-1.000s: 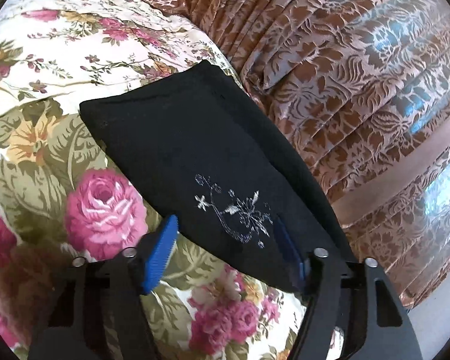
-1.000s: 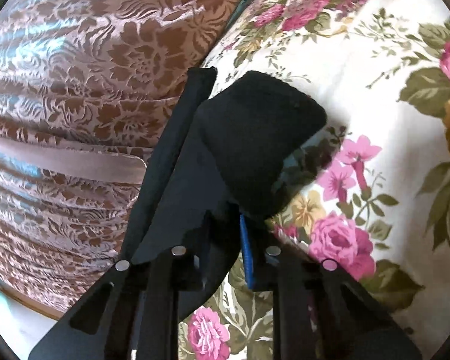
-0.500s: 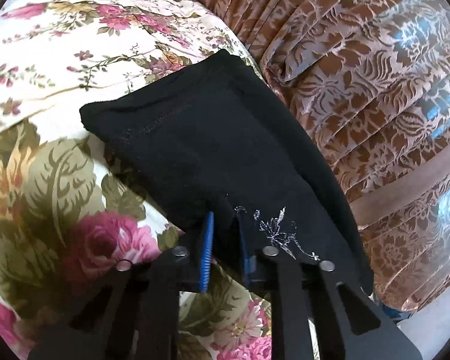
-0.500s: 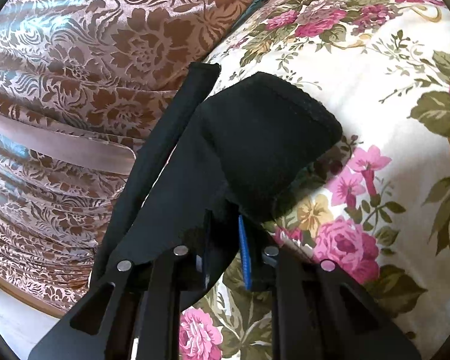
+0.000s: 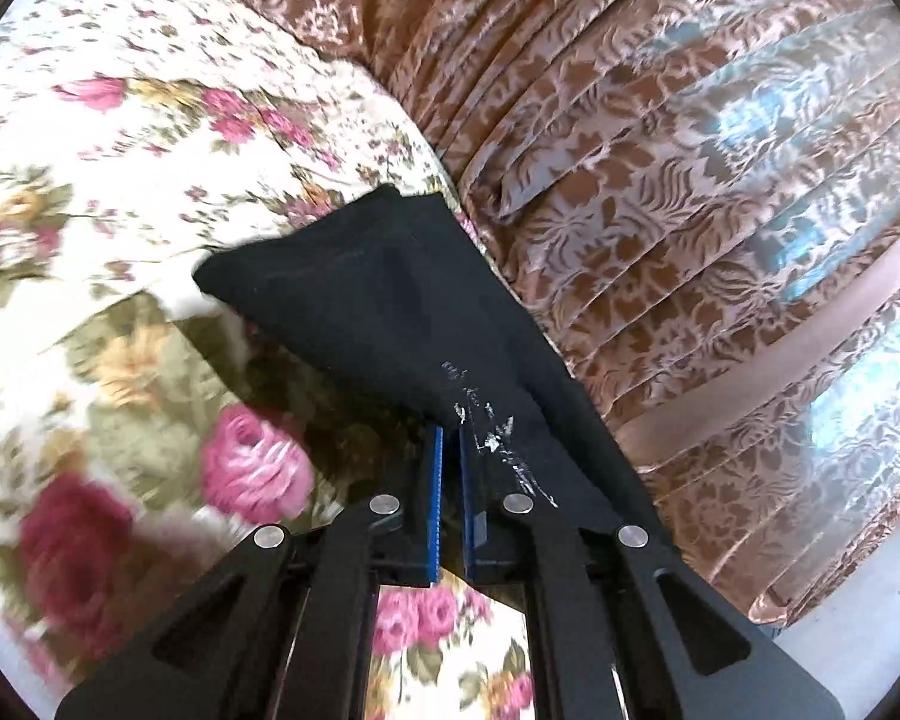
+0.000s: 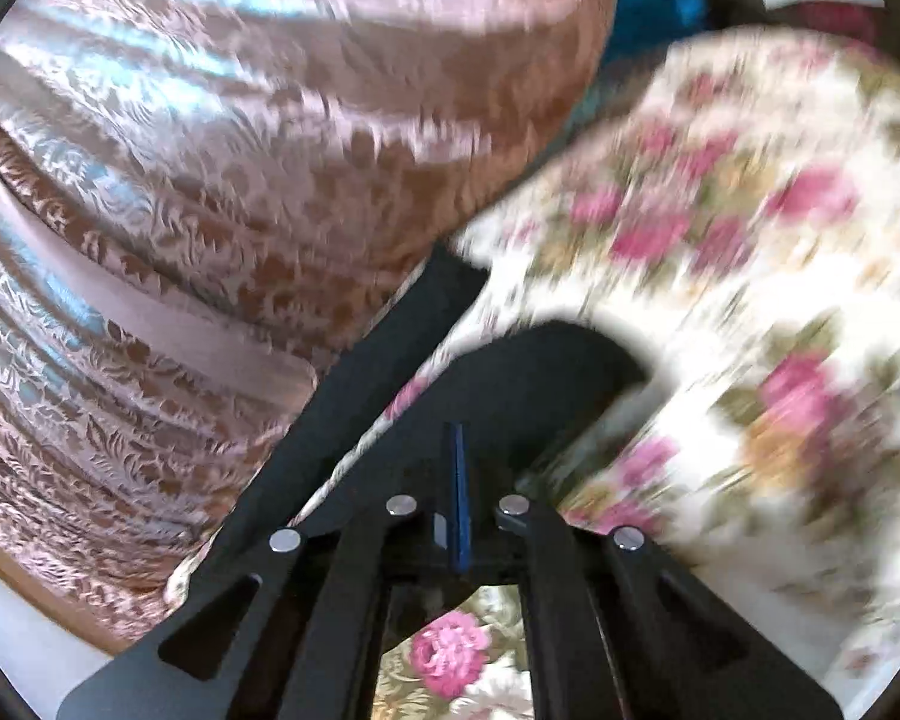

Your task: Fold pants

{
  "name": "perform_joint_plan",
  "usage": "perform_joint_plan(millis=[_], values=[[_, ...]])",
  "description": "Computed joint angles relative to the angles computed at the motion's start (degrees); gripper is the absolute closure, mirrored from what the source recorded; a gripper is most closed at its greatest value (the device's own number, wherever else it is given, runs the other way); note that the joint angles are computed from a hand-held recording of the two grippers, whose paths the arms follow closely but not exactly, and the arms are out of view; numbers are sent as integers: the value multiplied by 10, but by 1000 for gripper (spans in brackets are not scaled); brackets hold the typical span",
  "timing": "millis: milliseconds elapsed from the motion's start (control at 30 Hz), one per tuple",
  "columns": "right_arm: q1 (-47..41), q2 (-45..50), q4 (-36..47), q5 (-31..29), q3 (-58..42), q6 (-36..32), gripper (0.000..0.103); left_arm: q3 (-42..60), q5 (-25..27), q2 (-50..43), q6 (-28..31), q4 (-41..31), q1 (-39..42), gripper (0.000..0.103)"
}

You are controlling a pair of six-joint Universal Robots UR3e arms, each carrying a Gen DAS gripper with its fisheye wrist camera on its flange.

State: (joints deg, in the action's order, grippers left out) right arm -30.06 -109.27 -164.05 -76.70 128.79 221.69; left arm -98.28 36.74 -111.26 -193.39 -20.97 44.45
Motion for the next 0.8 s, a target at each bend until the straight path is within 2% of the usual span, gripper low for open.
perform_joint_plan(millis=[67, 133, 167, 233, 267, 300, 367, 433, 500, 533, 567, 667, 733, 800], values=[[-41, -62, 44, 25, 16, -29, 103, -46, 3, 35, 12, 7, 18, 103], [-81, -90, 109, 80, 21, -56, 100, -71, 33, 56, 28, 10, 25, 103], [-97, -96, 134, 111, 31, -65, 99, -77, 30, 55, 42, 1, 33, 103], [-92, -70, 163, 130, 29, -85, 79, -84, 21, 41, 46, -21, 48, 103], [-84, -49, 158, 136, 33, -87, 50, -80, 12, 32, 52, -42, 51, 103], [-77, -35, 142, 140, 41, -81, 42, -78, 5, 25, 61, -58, 50, 103], [-65, 2, 90, 146, 53, -65, 42, -81, 5, 19, 70, -59, 39, 103], [-49, 36, 52, 124, 49, -47, 42, -73, -5, 7, 75, -53, 28, 103], [-44, 81, 3, 115, 43, -26, 44, -44, 18, -11, 68, -54, 3, 103], [-42, 97, -5, 106, 36, -18, 45, -21, 33, -28, 65, -53, -12, 95], [-43, 117, -18, 101, 30, -10, 46, -13, 44, -34, 63, -56, -17, 77], [-32, 172, -36, 79, -2, 1, 51, 19, 46, -74, 18, -8, -31, 64], [-19, 199, -39, 59, -25, -7, 53, 63, 76, -95, 8, -12, -49, 56], [-5, 217, -35, 39, -45, -11, 59, 97, 98, -116, 4, -15, -60, 54]])
